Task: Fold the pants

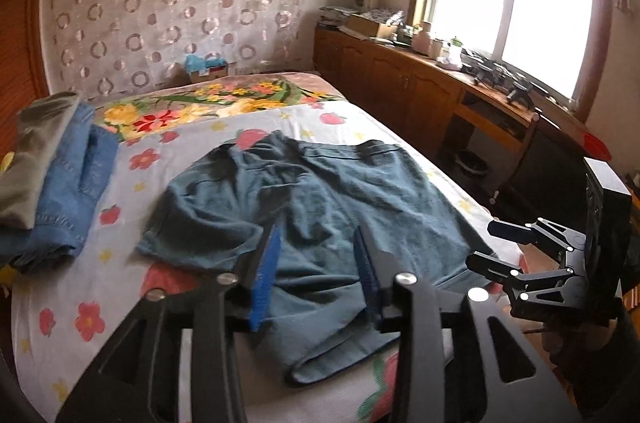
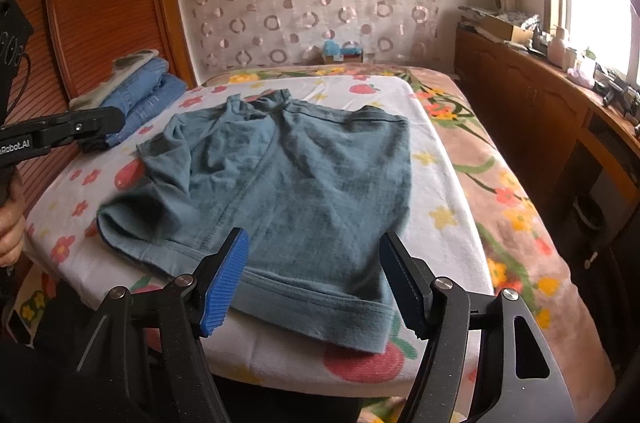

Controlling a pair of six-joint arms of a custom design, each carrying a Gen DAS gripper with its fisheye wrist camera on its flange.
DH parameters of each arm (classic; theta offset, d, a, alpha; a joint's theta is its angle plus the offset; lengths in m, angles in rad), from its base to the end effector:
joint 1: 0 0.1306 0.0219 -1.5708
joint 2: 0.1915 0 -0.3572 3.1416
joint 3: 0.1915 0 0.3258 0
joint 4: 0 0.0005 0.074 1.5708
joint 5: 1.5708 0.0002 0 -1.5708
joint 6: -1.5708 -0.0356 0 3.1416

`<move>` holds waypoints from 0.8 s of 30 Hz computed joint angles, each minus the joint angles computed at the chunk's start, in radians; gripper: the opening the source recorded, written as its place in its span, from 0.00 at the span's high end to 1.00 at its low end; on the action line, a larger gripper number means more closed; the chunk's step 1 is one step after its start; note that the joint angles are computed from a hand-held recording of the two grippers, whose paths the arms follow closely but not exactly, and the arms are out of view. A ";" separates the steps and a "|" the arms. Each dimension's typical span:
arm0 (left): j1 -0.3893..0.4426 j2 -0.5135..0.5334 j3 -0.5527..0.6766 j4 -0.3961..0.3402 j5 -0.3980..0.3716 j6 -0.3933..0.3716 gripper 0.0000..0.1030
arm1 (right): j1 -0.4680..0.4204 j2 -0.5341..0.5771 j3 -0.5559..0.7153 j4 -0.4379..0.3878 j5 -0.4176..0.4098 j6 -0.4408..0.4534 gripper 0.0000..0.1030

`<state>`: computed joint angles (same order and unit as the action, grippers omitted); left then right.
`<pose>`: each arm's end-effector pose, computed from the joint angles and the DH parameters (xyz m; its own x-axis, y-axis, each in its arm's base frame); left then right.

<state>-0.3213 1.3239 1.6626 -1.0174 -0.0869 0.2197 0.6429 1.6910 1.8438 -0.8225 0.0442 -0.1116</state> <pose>0.3751 -0.1221 0.5266 -0.6359 -0.0172 -0.7716 0.1147 0.9866 -0.1165 0.4328 0.3216 0.4520 -0.5574 -0.2785 -0.7822 -0.5123 0.8567 0.0600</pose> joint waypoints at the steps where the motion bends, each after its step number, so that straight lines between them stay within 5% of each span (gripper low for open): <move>1: 0.011 -0.010 -0.013 -0.001 0.001 -0.001 0.61 | 0.003 0.005 0.007 -0.004 -0.004 0.004 0.33; 9: 0.066 -0.069 -0.154 0.004 0.002 -0.002 0.50 | 0.045 0.071 0.109 -0.046 -0.033 0.024 0.42; 24: 0.063 -0.072 -0.252 -0.011 -0.016 0.001 0.48 | 0.094 0.207 0.329 -0.140 -0.057 0.070 0.45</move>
<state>-0.2585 1.2518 1.4102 -1.0285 -0.1029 0.2202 0.7372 1.8981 2.1731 -0.9626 -0.0128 -0.0421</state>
